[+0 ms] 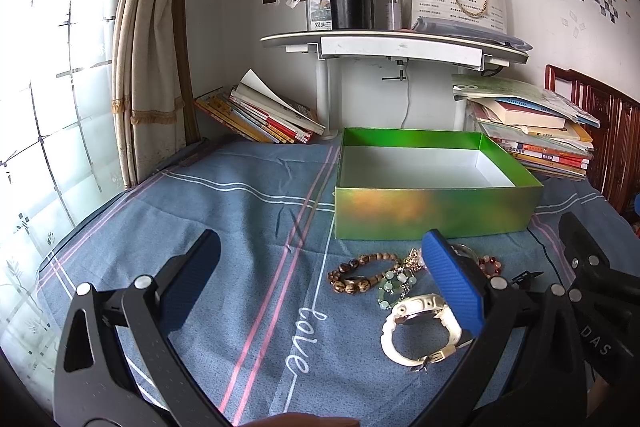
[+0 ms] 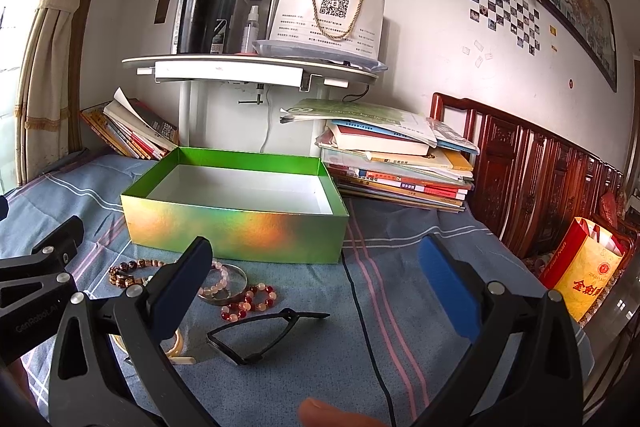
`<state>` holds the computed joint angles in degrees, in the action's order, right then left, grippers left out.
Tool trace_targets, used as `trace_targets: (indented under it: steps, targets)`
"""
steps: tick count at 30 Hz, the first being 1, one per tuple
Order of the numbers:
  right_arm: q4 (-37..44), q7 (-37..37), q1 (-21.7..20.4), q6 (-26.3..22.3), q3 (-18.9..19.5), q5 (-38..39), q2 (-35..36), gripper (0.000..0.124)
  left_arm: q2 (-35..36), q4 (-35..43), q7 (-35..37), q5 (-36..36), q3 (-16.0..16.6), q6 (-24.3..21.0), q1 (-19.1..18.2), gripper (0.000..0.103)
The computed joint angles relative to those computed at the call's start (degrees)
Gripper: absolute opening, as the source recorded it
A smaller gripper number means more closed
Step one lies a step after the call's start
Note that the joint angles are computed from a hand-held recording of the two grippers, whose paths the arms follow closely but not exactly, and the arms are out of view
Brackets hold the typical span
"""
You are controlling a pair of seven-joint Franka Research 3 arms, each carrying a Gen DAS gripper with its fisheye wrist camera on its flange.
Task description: Organize jewelry
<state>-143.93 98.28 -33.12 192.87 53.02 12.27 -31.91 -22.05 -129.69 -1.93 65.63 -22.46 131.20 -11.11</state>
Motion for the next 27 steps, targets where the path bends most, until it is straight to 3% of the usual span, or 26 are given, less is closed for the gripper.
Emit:
trace_targets:
  steps: [27]
  targets:
    - [0.35,0.61,0.34,-0.41,-0.42,-0.95,0.60,0.101,-0.03,0.24,0.64,-1.02,0.13,0.12,0.11,0.099]
